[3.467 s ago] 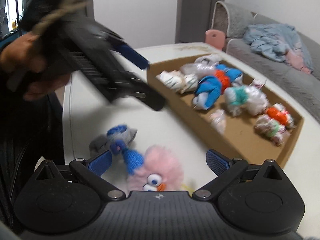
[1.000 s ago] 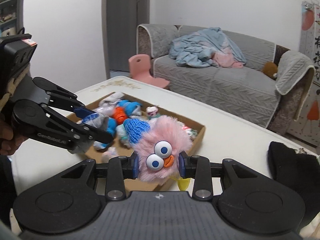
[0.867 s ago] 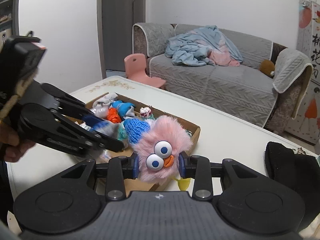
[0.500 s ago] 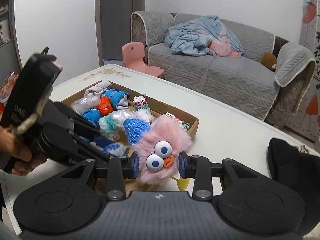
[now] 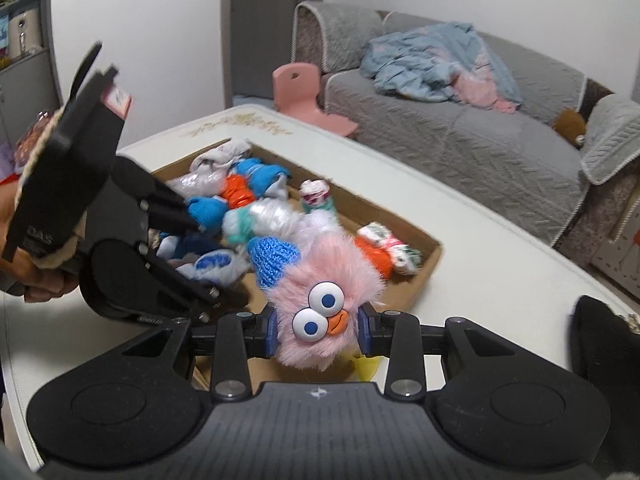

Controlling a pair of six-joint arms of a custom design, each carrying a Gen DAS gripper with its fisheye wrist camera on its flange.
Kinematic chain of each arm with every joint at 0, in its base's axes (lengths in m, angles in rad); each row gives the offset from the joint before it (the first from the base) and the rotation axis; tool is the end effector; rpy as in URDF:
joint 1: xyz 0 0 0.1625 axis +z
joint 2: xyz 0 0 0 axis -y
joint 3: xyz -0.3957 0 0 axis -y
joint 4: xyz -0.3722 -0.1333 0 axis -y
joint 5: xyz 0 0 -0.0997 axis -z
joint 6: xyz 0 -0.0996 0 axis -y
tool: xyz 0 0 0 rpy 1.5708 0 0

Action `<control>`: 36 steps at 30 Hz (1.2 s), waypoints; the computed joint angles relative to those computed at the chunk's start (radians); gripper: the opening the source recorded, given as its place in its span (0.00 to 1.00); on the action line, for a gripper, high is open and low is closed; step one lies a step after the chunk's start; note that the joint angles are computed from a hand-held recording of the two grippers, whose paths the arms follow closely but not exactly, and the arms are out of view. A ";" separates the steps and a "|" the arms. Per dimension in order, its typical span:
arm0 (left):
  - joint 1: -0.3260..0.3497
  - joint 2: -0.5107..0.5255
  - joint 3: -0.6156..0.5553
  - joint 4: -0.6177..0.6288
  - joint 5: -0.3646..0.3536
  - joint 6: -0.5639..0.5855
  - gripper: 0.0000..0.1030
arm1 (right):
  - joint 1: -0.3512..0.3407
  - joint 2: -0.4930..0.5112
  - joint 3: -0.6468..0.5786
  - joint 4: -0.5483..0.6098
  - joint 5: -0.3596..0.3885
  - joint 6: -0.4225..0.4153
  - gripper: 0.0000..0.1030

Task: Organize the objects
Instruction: 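Carry the toy and grey sock into the tray and open both grippers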

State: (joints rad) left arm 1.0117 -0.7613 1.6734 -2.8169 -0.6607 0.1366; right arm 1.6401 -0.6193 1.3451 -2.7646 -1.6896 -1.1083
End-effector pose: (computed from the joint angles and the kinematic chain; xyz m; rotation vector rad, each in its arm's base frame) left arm -0.1537 -0.6452 0.1161 0.5921 2.1772 -0.6013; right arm 0.1720 -0.7240 0.1019 1.5038 -2.3224 0.4908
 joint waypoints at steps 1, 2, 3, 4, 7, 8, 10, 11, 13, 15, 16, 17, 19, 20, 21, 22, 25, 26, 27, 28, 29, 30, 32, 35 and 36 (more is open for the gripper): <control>0.001 -0.002 0.001 -0.009 -0.012 0.006 0.43 | 0.003 0.005 -0.008 0.014 -0.007 -0.004 0.32; 0.003 -0.002 -0.004 -0.014 -0.025 0.011 0.43 | 0.006 0.008 -0.012 0.028 -0.014 -0.010 0.32; 0.005 0.001 -0.020 -0.007 -0.041 0.011 0.43 | 0.009 0.012 -0.015 0.036 -0.022 -0.024 0.32; 0.008 0.002 -0.022 -0.013 -0.051 0.014 0.43 | 0.011 0.014 -0.020 0.047 -0.029 -0.027 0.32; 0.009 0.027 -0.056 -0.024 -0.063 0.022 0.43 | 0.010 0.026 -0.031 0.051 -0.049 -0.030 0.32; 0.012 0.030 -0.062 -0.022 -0.069 0.022 0.43 | 0.010 0.032 -0.038 0.052 -0.056 -0.025 0.32; 0.015 0.037 -0.071 -0.016 -0.069 0.023 0.43 | 0.009 0.045 -0.050 0.053 -0.073 -0.023 0.32; 0.012 0.038 -0.069 -0.012 -0.064 0.027 0.43 | 0.008 0.049 -0.055 0.063 -0.077 -0.021 0.32; 0.006 0.038 -0.061 -0.015 -0.052 0.033 0.43 | 0.010 0.059 -0.063 0.075 -0.087 -0.023 0.32; 0.006 0.039 -0.060 -0.011 -0.048 0.030 0.43 | 0.011 0.062 -0.057 0.074 -0.100 -0.033 0.32; 0.009 0.039 -0.063 -0.008 -0.048 0.030 0.43 | 0.012 0.061 -0.055 0.076 -0.102 -0.037 0.32; 0.010 0.041 -0.065 -0.005 -0.047 0.025 0.43 | 0.012 0.060 -0.052 0.078 -0.105 -0.039 0.32; 0.012 0.043 -0.068 0.003 -0.047 0.018 0.43 | 0.014 0.061 -0.050 0.074 -0.111 -0.041 0.32; 0.012 0.044 -0.067 0.004 -0.047 0.015 0.43 | 0.015 0.063 -0.048 0.067 -0.120 -0.044 0.32; 0.013 0.044 -0.068 0.007 -0.048 0.012 0.43 | 0.017 0.064 -0.046 0.061 -0.125 -0.048 0.32; 0.012 0.041 -0.064 0.009 -0.049 0.011 0.43 | 0.017 0.066 -0.046 0.057 -0.128 -0.051 0.32; 0.010 0.041 -0.061 0.012 -0.048 0.010 0.43 | 0.021 0.070 -0.047 0.058 -0.135 -0.050 0.33; 0.010 0.041 -0.060 0.013 -0.049 0.009 0.43 | 0.021 0.070 -0.048 0.059 -0.137 -0.050 0.33; 0.011 0.039 -0.059 0.013 -0.050 0.007 0.43 | 0.021 0.072 -0.047 0.055 -0.140 -0.052 0.33; 0.012 0.038 -0.058 0.018 -0.053 0.001 0.43 | 0.021 0.073 -0.047 0.054 -0.143 -0.052 0.33; 0.014 0.036 -0.058 0.022 -0.057 -0.004 0.43 | 0.021 0.073 -0.048 0.054 -0.144 -0.051 0.35; 0.015 0.035 -0.059 0.030 -0.062 -0.009 0.44 | 0.021 0.073 -0.047 0.052 -0.146 -0.050 0.35; 0.018 0.035 -0.061 0.038 -0.066 -0.017 0.45 | 0.021 0.075 -0.045 0.045 -0.151 -0.048 0.36; 0.019 0.031 -0.060 0.055 -0.069 -0.033 0.47 | 0.023 0.074 -0.038 0.041 -0.161 -0.049 0.39; 0.020 0.027 -0.059 0.064 -0.070 -0.045 0.50 | 0.024 0.074 -0.032 0.032 -0.166 -0.054 0.39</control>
State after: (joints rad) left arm 1.0312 -0.7344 1.6145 -2.7525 -0.7304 0.0919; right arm 1.6640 -0.5452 1.3134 -2.7326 -1.8559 -1.1628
